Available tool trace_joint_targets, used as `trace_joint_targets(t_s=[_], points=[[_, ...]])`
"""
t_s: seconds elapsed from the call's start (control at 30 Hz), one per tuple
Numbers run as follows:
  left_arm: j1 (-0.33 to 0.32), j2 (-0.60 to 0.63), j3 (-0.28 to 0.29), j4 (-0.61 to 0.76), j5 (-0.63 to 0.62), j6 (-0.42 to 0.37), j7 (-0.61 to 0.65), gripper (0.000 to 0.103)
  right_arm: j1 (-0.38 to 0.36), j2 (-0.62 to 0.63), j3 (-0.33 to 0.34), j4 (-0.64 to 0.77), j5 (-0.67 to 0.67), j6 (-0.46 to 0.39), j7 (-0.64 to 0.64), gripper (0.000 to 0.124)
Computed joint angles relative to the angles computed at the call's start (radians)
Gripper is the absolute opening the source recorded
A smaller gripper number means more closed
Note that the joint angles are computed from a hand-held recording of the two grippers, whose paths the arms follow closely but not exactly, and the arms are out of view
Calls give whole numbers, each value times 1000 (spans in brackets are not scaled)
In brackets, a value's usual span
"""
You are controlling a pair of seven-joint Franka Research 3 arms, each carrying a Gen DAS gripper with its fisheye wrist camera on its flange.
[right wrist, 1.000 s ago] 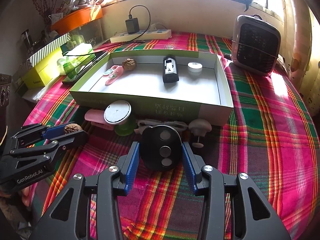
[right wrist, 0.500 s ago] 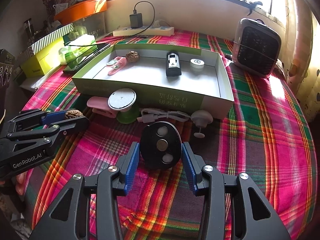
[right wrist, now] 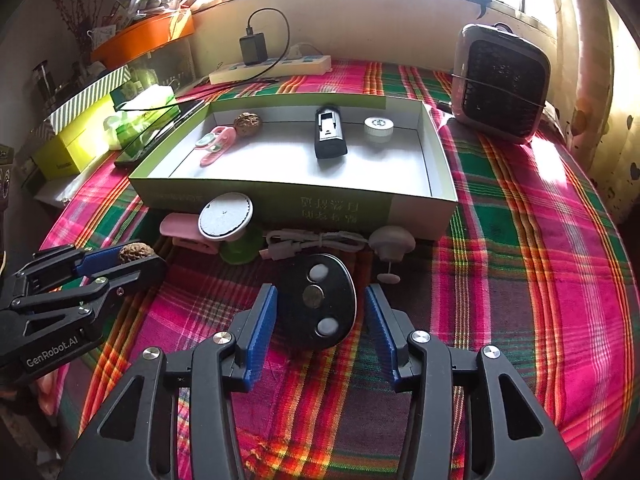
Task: Organize objects
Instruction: 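Hold the walnut and black device raised with both grippers, then carry the walnut and black device over the lid with both grippers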
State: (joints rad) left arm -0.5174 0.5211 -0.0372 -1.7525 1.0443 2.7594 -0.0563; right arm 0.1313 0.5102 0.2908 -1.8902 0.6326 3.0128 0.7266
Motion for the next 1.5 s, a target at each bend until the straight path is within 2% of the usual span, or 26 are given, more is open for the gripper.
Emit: trace_joint_targets(t_s=[0.3,1.13,1.5], points=[[0,-2,-1,-2,0,-8,4,28,-27,0,33,2,33,-12,-42,39],[-1,-5,-5,-3,2,-20,1,27,-13,-5,17,1,73,-20,-75,39],[-1,-29,-8,-7,34,-28,-19,27,-45,-23,50,-2,135,-16,-138,39]])
